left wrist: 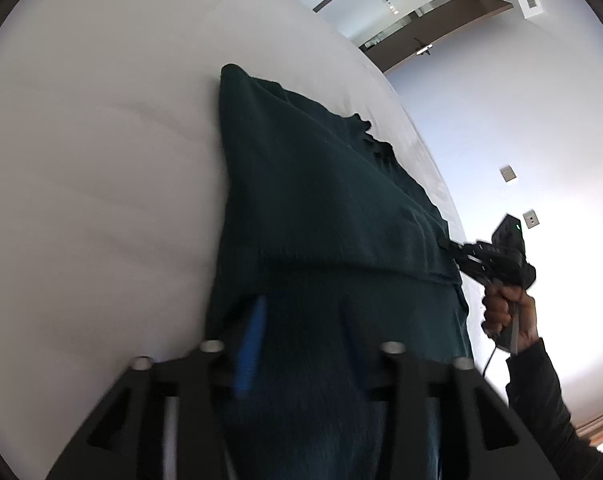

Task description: Fold small clothes

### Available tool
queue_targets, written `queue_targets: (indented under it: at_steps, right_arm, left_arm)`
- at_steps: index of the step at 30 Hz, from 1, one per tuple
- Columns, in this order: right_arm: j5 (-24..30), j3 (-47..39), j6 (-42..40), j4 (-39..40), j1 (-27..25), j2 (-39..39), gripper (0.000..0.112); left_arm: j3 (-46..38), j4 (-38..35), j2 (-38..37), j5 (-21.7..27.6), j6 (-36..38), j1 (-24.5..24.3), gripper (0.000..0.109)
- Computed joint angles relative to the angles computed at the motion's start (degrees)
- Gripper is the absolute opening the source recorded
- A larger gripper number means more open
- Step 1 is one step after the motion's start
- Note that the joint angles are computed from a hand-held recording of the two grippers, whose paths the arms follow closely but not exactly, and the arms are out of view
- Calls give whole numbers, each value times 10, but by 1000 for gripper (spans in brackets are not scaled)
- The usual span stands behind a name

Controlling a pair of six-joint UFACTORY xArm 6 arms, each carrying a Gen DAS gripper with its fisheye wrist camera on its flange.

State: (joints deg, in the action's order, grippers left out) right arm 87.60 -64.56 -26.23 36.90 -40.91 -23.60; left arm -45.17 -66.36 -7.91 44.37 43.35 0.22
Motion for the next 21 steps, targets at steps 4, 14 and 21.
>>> queue_targets:
  at_steps: [4,14,21]
  right_arm:
    - [-8,3,19,11,-7,3,10]
    - [154,8,-129,39,-243,-88,14]
    - [375,-26,-393,34,-556,-77,85]
  left_arm:
    - [82,26,-103,-35,-31,-14,69]
    - [249,131,-332,20,-166,48,82]
    - [331,166,-497,162,-233,110,83]
